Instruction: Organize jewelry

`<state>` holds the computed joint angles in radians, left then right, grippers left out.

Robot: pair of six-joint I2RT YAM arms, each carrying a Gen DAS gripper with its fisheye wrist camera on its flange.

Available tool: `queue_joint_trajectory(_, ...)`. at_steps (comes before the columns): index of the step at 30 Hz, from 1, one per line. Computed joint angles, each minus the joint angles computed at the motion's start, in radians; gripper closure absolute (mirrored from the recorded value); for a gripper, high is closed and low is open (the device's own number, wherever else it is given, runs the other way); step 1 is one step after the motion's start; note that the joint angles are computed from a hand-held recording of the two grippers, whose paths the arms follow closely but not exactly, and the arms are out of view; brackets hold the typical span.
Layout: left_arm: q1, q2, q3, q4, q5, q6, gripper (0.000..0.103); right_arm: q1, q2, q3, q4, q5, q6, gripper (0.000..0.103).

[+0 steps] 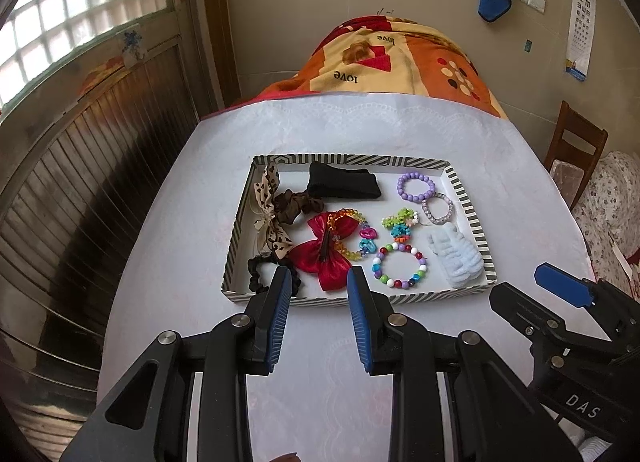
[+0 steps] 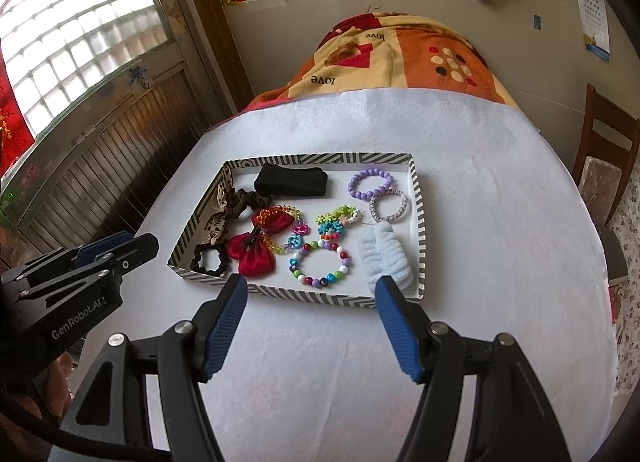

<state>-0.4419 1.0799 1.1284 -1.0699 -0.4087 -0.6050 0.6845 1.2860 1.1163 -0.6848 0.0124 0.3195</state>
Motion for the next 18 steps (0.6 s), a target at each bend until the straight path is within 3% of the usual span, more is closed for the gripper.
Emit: queue_joint_trajectory(18, 0.023, -0.004, -0.023, 0.02, 0.016, 0.017, 0.084, -0.007, 0.012, -0.002, 0.002, -0.01, -0.011, 0.032)
